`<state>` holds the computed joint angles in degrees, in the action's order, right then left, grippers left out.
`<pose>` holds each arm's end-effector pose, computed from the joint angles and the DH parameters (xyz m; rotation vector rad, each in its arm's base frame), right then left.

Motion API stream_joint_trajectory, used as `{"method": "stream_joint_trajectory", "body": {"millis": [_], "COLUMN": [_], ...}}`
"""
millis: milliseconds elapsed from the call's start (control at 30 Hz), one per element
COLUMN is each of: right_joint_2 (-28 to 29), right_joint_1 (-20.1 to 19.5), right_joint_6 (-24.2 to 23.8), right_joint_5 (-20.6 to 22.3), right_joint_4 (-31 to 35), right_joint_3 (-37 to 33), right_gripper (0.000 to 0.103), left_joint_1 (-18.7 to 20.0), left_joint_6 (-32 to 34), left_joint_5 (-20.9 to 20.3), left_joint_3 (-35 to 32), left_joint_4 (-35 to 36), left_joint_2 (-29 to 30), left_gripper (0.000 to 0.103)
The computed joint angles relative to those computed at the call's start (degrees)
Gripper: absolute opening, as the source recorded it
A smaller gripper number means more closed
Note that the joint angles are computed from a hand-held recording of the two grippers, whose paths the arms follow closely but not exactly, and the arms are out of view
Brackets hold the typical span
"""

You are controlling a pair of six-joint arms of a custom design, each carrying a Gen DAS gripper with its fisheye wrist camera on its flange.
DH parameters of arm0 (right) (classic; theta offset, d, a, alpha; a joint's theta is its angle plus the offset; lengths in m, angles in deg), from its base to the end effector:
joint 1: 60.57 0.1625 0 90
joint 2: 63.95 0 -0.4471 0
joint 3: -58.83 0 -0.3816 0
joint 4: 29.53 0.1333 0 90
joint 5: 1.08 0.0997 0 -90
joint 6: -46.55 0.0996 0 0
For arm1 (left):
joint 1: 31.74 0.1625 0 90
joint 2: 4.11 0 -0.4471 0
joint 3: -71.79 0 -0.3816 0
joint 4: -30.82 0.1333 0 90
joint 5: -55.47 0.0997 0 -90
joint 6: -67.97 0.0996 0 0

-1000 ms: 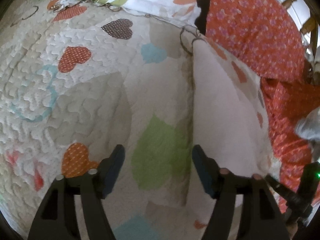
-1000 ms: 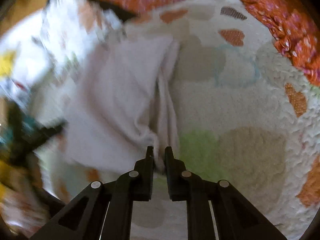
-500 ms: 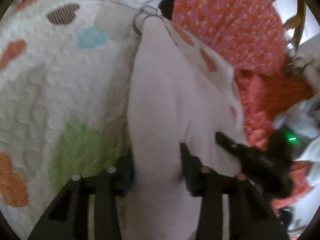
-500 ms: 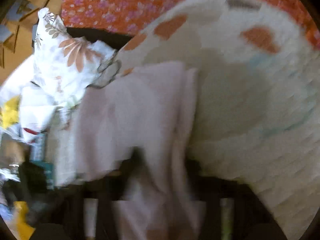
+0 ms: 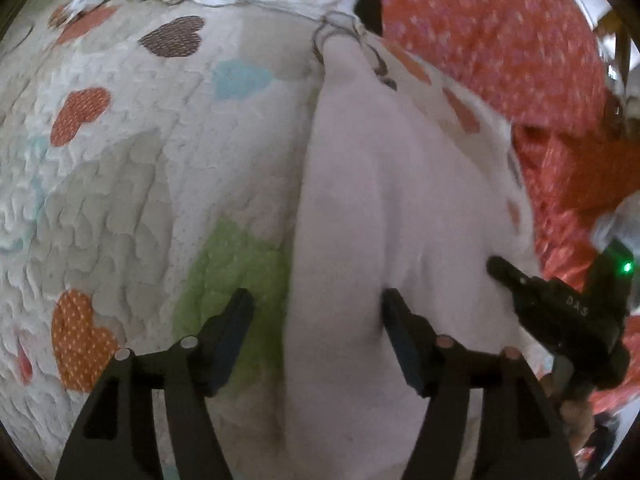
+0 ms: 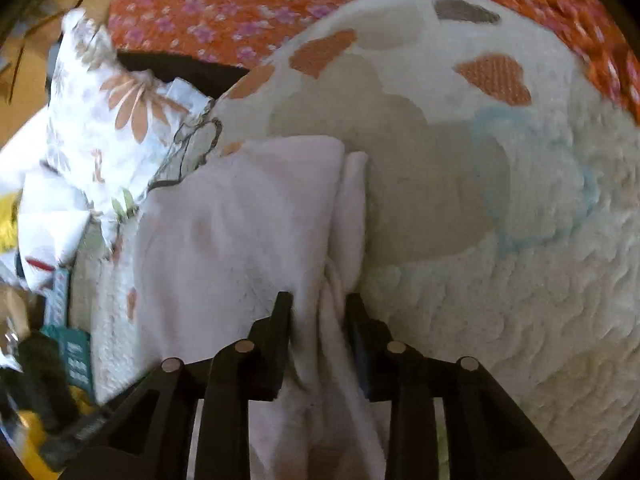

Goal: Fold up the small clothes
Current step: 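Fold the held side over the cardigan body with the right gripper, then open the right gripper and withdraw from the folded cardigan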

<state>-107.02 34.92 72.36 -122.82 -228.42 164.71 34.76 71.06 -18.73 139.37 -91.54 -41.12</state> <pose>0.1409 -0.6205 0.1414 -0.7551 -2.4616 1.2429 -0.1672 -0.7868 0.1449 0.6547 2.7979 -0.1148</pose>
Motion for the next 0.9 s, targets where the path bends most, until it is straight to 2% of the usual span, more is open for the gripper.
{"method": "stream_joint_trajectory", "body": {"millis": [67,167,300,400,500,567,600,633,700,733,800,833,900], "right_joint_2": [0.1,1.2,2.9,5.1,6.5,6.5,6.3,5.9,5.8,5.8,5.5,5.4,5.4], "right_joint_1": [1.7,4.7,8.0,10.7,11.4,11.0,10.5,9.8,8.8,8.8,9.8,10.6,12.4], "right_joint_6": [-2.7,-7.1,-12.5,-15.1,-16.4,-14.4,-11.9,-8.3,-2.8,-1.9,-2.1,-3.3,-5.4], "right_joint_5": [-3.8,-10.9,-16.1,-20.2,-18.5,-15.6,-13.8,-12.6,-12.3,-12.4,-13.3,-13.6,-14.4], "right_joint_4": [-3.4,-7.7,-10.6,-9.7,-7.2,-2.6,1.3,6.8,13.2,12.8,9.9,6.7,-0.8], "right_joint_3": [0.1,-0.9,-2.1,-4.4,-5.6,-5.6,-5.7,-5.9,-5.9,-5.5,-4.6,-4.0,-2.3], "right_gripper": [0.032,0.032,0.032,0.032,0.032,0.034,0.037,0.043,0.044,0.044,0.045,0.045,0.053], "left_joint_1": [-0.3,-0.9,-1.5,-1.9,-2.3,-3.1,-3.5,-3.7,-4.2,-4.3,-4.2,-4.0,-3.8], "left_joint_6": [1.8,4.8,8.1,9.7,11.7,13.9,15.7,16.7,18.5,19.1,19.7,19.7,19.7], "left_joint_5": [0.4,3.0,5.2,6.7,8.5,10.8,11.9,12.4,12.1,11.2,8.7,7.0,4.7], "left_joint_3": [1.2,5.7,9.9,12.4,15.1,18.0,20.1,21.4,24.4,25.8,28.3,29.4,30.8], "left_joint_4": [-2.4,-10.7,-19.1,-25.1,-31.9,-39.1,-44.7,-48.0,-56.0,-59.4,-64.7,-66.5,-67.2], "left_joint_2": [-1.2,-4.0,-6.8,-8.6,-10.5,-11.6,-12.4,-13.1,-14.6,-15.5,-17.5,-18.5,-20.3], "left_gripper": [0.066,0.067,0.067,0.067,0.068,0.073,0.079,0.085,0.091,0.098,0.103,0.103,0.103]}}
